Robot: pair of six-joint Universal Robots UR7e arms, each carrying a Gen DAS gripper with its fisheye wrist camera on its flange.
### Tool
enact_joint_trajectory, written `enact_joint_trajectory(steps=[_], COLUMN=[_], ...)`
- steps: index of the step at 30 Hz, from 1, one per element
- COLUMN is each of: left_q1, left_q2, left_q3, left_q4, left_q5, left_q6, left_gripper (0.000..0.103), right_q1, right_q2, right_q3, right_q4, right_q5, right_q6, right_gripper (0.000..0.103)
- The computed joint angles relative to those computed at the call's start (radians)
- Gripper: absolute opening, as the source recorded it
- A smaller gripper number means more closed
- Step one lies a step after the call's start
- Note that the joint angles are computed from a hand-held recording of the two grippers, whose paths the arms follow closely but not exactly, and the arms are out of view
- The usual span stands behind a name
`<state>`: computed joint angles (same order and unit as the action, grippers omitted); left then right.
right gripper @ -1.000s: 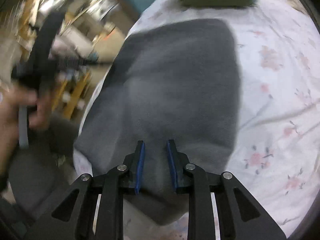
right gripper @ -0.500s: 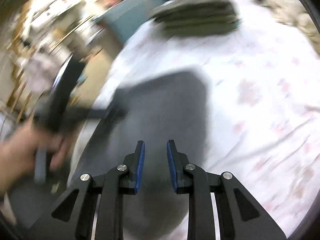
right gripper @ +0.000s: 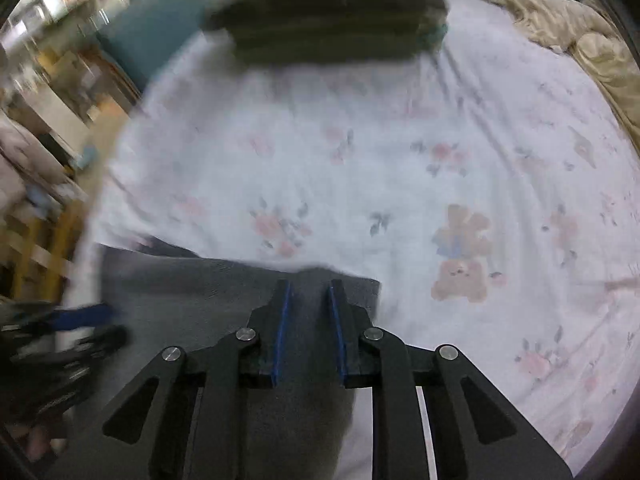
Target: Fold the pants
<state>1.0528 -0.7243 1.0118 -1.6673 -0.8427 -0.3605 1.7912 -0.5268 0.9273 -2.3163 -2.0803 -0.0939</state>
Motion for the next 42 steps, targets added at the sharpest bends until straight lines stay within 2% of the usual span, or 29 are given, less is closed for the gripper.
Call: enact_joint_trajectory(steps=[2,4,5,9,12,14,16,17,19,20,22,24,27,30,35,37,39,42], left_q1=[-0.015,-0.030,-0.034,-0.056,-0.067,-0.070,-0.069,-0.067,-0.060,-0.057,-0.054,-0.052,-0.042,-0.022,0.001,0.005,0.005,0.004], left_q2=[-0.008,-0.024,-0.031,-0.051,-0.053,-0.052,-0.055,-0.056,-0.058,-0.059,-0.065,-0.073,-0.101,-0.123,-0.120,-0.114,-0.105,-0.098], left_q3=[0.015,0.038,0.044,0.075,0.086,0.090,0.093,0.092,0.087,0.081,0.082,0.077,0.087,0.087,0.063,0.055,0.052,0.053], left_q4=[-0.014,-0.058,-0.081,-0.160,-0.186,-0.186,-0.183,-0.179,-0.174,-0.169,-0.174,-0.191,-0.272,-0.331,-0.305,-0.291,-0.280,-0.270], left_q5=[0.028,0.021,-0.001,-0.019,0.000,0.014,0.022,0.021,0.014,0.008,0.002,0.007,0.007,-0.039,-0.070,-0.082,-0.074,-0.062], left_q6=[0.008,0.034,0.045,0.074,0.097,0.107,0.102,0.097,0.087,0.077,0.059,0.036,-0.023,-0.094,-0.174,-0.180,-0.168,-0.130], left_gripper=[0.032,0.033,0.035,0.044,0.049,0.049,0.049,0.049,0.049,0.049,0.049,0.049,0.049,0.050,0.050,0.050,0.050,0.051], right_q1=[-0.007,-0.018,-0.028,-0.092,-0.128,-0.152,-0.166,-0.160,-0.124,-0.116,-0.076,-0.047,-0.025,-0.004,-0.018,-0.056,-0.089,-0.132], right_q2=[-0.102,-0.196,-0.246,-0.357,-0.381,-0.386,-0.374,-0.370,-0.362,-0.355,-0.353,-0.361,-0.373,-0.373,-0.325,-0.301,-0.255,-0.196], right_q3=[0.121,0.247,0.318,0.508,0.616,0.670,0.715,0.726,0.750,0.746,0.746,0.754,0.723,0.595,0.328,0.229,0.116,0.000], right_q4=[-0.053,-0.087,-0.105,-0.126,-0.175,-0.190,-0.218,-0.225,-0.287,-0.291,-0.309,-0.347,-0.336,-0.200,0.074,0.194,0.306,0.422], right_q5=[0.071,0.125,0.170,0.358,0.420,0.502,0.583,0.582,0.511,0.507,0.411,0.358,0.358,0.364,0.341,0.346,0.318,0.308], right_q6=[0.040,0.097,0.138,0.312,0.432,0.499,0.526,0.522,0.486,0.478,0.472,0.440,0.376,0.241,0.019,-0.002,-0.019,0.009], right_gripper=[0.028,0.070,0.076,0.085,0.087,0.087,0.087,0.087,0.086,0.085,0.060,0.050,0.044,0.043,0.043,0.043,0.043,0.046])
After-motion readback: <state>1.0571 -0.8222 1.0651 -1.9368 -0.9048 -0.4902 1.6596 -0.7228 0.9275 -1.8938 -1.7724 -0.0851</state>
